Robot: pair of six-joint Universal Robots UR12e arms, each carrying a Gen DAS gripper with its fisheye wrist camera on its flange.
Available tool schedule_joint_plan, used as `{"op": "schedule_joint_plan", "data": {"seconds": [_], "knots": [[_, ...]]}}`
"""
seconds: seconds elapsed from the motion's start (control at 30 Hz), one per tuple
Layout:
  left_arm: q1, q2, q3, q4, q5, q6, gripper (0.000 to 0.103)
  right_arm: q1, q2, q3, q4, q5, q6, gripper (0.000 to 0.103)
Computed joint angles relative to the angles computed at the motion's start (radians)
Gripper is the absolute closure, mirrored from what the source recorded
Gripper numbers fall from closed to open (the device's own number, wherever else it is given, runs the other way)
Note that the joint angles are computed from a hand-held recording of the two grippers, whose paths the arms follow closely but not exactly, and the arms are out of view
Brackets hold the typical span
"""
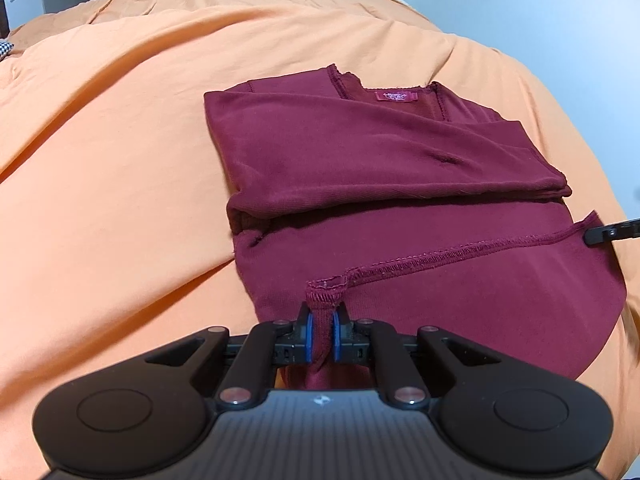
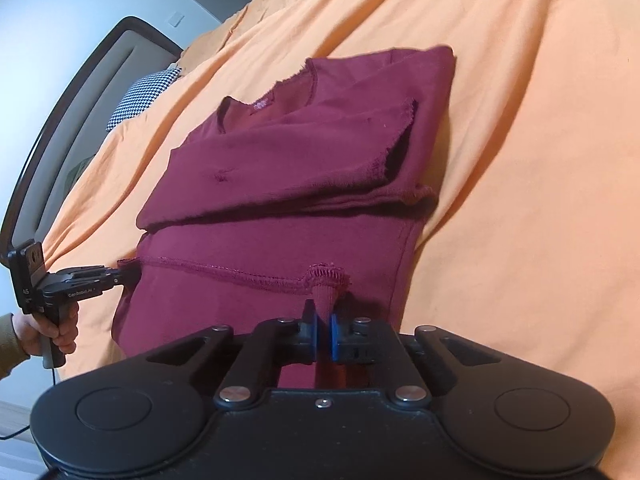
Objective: Fold small clothes
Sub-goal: 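Lift the hem with both grippers and fold it toward the collar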
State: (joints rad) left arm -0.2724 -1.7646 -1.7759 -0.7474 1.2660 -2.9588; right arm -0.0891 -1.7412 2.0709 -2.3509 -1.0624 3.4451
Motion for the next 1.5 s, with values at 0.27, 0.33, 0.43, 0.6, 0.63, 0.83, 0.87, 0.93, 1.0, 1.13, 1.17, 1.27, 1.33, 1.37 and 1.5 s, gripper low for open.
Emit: {"op": "schedule_joint_plan", "data": {"seconds": [0.27,0.33,0.43,0.6,0.63,0.83,0.87,0.93,1.0,1.13,1.17,1.27,1.33,1.37,1.5], "knots": [[-0.002,0.018,-0.004,0.021,0.004,-0.041,0.095,-0.003,-0.036,0.022,-0.097,0.005,0.063,0.099],[0.002,0.024,-0.011,0.033,-0.003,-0.055,0.095,-0.002,-0.044,0.025,-0.116,0.003,0.079,0.099],[0.006,0.035,-0.022,0.043,-0.008,-0.062,0.095,0.002,-0.050,0.028,-0.131,0.003,0.096,0.099],[0.013,0.059,-0.041,0.071,-0.024,-0.073,0.095,0.001,-0.060,0.033,-0.137,0.002,0.110,0.099],[0.016,0.068,-0.048,0.084,-0.031,-0.074,0.095,0.002,-0.062,0.032,-0.138,0.002,0.109,0.099],[0.042,0.143,-0.104,0.132,-0.093,-0.093,0.096,-0.008,-0.103,0.035,-0.140,0.032,0.085,0.099],[0.046,0.157,-0.114,0.131,-0.102,-0.094,0.096,-0.012,-0.115,0.039,-0.144,0.043,0.088,0.099],[0.051,0.177,-0.128,0.127,-0.110,-0.102,0.095,-0.021,-0.138,0.047,-0.143,0.065,0.093,0.099],[0.053,0.187,-0.136,0.134,-0.112,-0.116,0.095,-0.024,-0.156,0.054,-0.142,0.071,0.104,0.099],[0.050,0.163,-0.115,0.176,-0.111,-0.148,0.095,-0.020,-0.167,0.068,-0.178,0.062,0.152,0.099],[0.047,0.147,-0.097,0.186,-0.109,-0.142,0.095,-0.019,-0.163,0.069,-0.196,0.058,0.165,0.099],[0.028,0.085,-0.020,0.192,-0.071,-0.073,0.096,-0.016,-0.132,0.055,-0.254,0.042,0.188,0.099],[0.015,0.037,0.036,0.205,-0.047,-0.028,0.096,-0.016,-0.100,0.031,-0.284,0.027,0.177,0.099],[0.010,0.010,0.067,0.209,-0.038,-0.018,0.095,-0.016,-0.081,0.016,-0.295,0.019,0.164,0.099],[-0.004,-0.089,0.180,0.189,-0.023,-0.070,0.095,-0.023,0.003,-0.046,-0.329,-0.012,0.126,0.099]]}}
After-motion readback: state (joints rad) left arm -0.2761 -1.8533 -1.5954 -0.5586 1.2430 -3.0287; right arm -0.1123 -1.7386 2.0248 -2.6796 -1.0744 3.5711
